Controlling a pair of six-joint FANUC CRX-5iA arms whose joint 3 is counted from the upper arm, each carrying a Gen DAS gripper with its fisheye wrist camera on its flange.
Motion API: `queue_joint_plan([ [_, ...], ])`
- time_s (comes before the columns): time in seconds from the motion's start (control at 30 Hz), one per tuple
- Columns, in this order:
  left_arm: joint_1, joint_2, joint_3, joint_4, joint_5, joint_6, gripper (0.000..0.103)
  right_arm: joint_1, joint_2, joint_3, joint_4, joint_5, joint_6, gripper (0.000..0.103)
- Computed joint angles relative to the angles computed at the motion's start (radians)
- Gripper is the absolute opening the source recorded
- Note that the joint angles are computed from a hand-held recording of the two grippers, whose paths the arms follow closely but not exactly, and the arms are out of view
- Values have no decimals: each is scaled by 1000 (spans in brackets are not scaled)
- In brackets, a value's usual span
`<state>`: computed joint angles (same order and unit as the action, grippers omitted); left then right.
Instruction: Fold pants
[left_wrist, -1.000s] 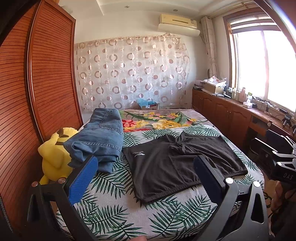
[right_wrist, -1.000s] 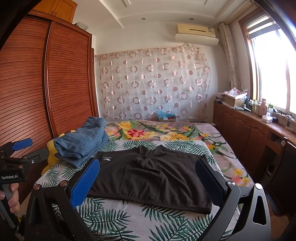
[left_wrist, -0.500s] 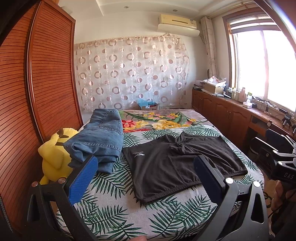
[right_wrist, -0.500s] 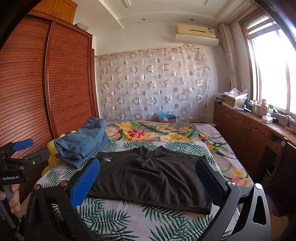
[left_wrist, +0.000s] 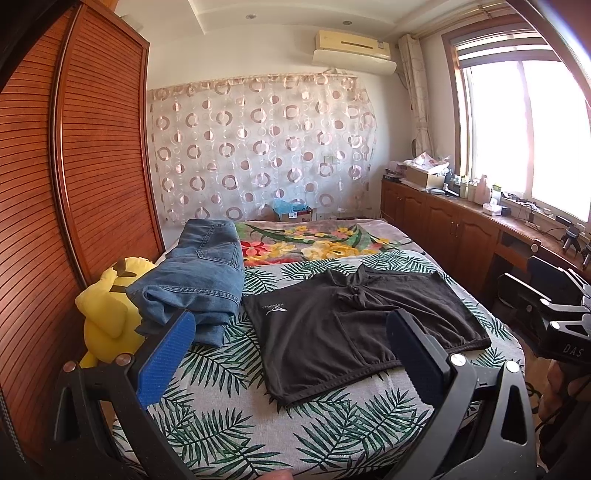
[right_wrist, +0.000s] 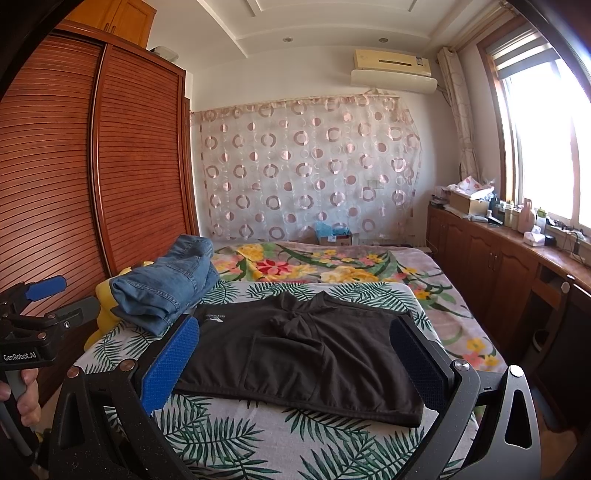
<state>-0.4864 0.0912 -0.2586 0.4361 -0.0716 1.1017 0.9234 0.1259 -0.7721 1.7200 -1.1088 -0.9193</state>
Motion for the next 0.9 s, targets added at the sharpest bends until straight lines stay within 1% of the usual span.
queue_joint_plan([
  [0.1,-1,0,0,-19,0,18,103,-1,1,-1,3,-1,-2,103],
  [0.13,1,0,6,-40,-6,38,103,-1,1,-1,4,-1,-2,103],
  [0.37,0,-1,3,-32,-1,31,103,-2,1,-3,8,0,-5,103],
  [0.4,3,-2,15,-68,-16,67,103,-2,2,-3,8,0,-6,103],
  [0.47,1,-1,6,-46,-7,43,103,-2,2,-4,8,0,-6,103],
  [0.5,4,-3,18,-80,-21,76,103,-1,2,-3,6,-1,-5,103],
  [0.6,1,-5,6,-51,-10,49,103,-1,3,-3,5,1,-6,103],
  [0.7,5,-7,24,-102,-33,98,103,0,3,-4,1,2,-4,103],
  [0.73,2,-6,11,-70,-18,66,103,3,3,-4,-3,-1,-3,103],
  [0.77,4,-6,22,-90,-34,86,103,5,4,-5,-8,-5,-2,103],
  [0.8,3,-3,12,-72,-22,67,103,9,4,-4,-15,-8,0,103],
  [0.87,4,1,14,-70,-28,67,103,10,2,-6,-22,-5,-1,103],
  [0.9,0,4,-2,-13,-11,13,103,11,1,-7,-25,-4,-1,103],
])
